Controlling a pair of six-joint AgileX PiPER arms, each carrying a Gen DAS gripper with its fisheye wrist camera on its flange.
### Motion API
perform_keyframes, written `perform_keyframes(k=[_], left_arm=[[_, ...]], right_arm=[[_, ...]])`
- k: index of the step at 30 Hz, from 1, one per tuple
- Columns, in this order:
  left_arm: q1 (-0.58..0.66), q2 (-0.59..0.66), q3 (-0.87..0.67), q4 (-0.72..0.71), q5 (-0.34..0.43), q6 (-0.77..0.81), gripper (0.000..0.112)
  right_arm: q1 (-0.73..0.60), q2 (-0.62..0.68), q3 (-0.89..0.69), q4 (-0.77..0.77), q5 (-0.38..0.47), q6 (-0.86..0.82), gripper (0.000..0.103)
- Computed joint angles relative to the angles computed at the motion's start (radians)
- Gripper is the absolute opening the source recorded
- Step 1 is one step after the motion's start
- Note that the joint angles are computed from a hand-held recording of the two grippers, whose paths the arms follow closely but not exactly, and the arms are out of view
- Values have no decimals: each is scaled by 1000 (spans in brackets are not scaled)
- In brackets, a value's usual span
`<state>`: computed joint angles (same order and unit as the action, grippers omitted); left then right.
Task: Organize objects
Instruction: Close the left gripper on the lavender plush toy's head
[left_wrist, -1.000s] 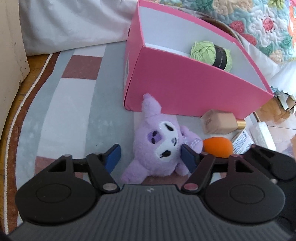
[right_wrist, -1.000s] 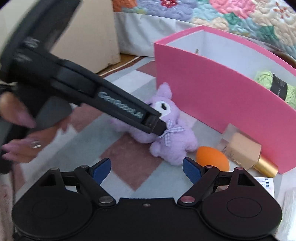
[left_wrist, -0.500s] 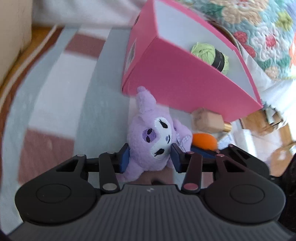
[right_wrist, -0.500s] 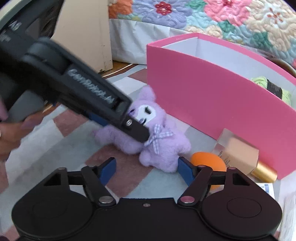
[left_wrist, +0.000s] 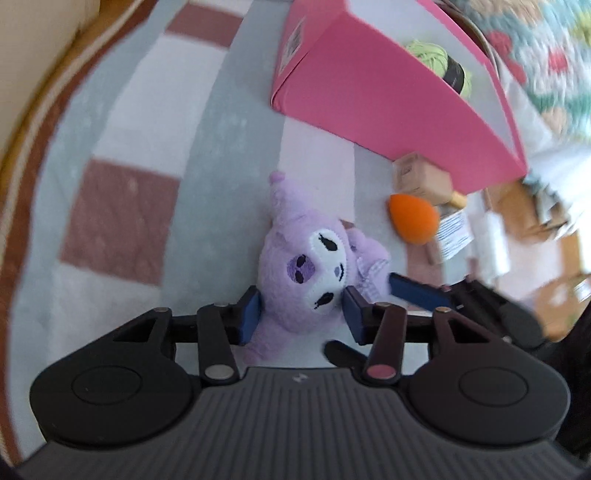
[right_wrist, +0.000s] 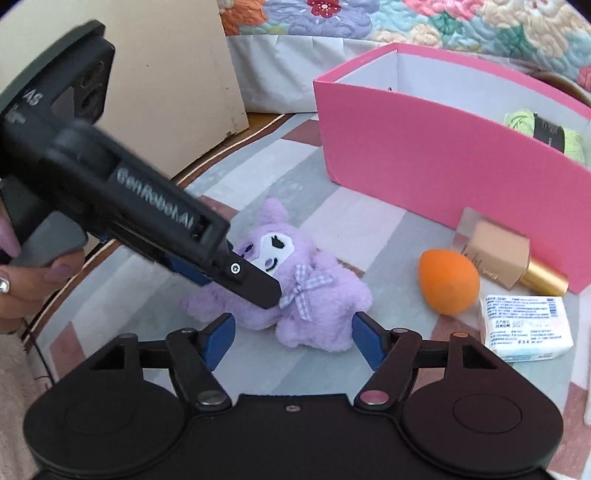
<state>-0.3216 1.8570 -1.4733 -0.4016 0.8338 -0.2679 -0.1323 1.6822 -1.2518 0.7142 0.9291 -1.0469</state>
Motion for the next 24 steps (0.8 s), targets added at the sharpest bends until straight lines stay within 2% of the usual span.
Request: perform_keyframes(k=[3,5,6,8,11,13,14,17,21,24], left_arm=[[-32,-12,-18,99,0,-40,52],[-43,-9,-36,156,21,-70,60],[-45,-1,-51,172,42,-81,63],[-32,7,-55,147,54,-76,64],[-27,-5,-38,139,25,-78,60],[-25,-8,-35,119,4,-55,44],[-23,-13,-28,102,-7,-46,44],[-31,-22,-14,118,-29,-62,42],[-22,-55,24,73,-68,-53,42],[-30,-94,52,57,-99,-55,42]], right_arm=[[35,-3,-6,-26,-8,43,76],[37,8,-23,-30,-3,64,76],[37,13,-31,-30,2,71,76],[46,39,-60,-33,9,90,76],[48,49,-82,-37,37,90,75],[54,46,-84,-36,31,89,70],[58,47,-83,-32,22,93,65],[61,39,-73,-33,10,105,63],[56,-9,-43,-36,-2,83,61],[36,-31,-56,-32,29,89,61]])
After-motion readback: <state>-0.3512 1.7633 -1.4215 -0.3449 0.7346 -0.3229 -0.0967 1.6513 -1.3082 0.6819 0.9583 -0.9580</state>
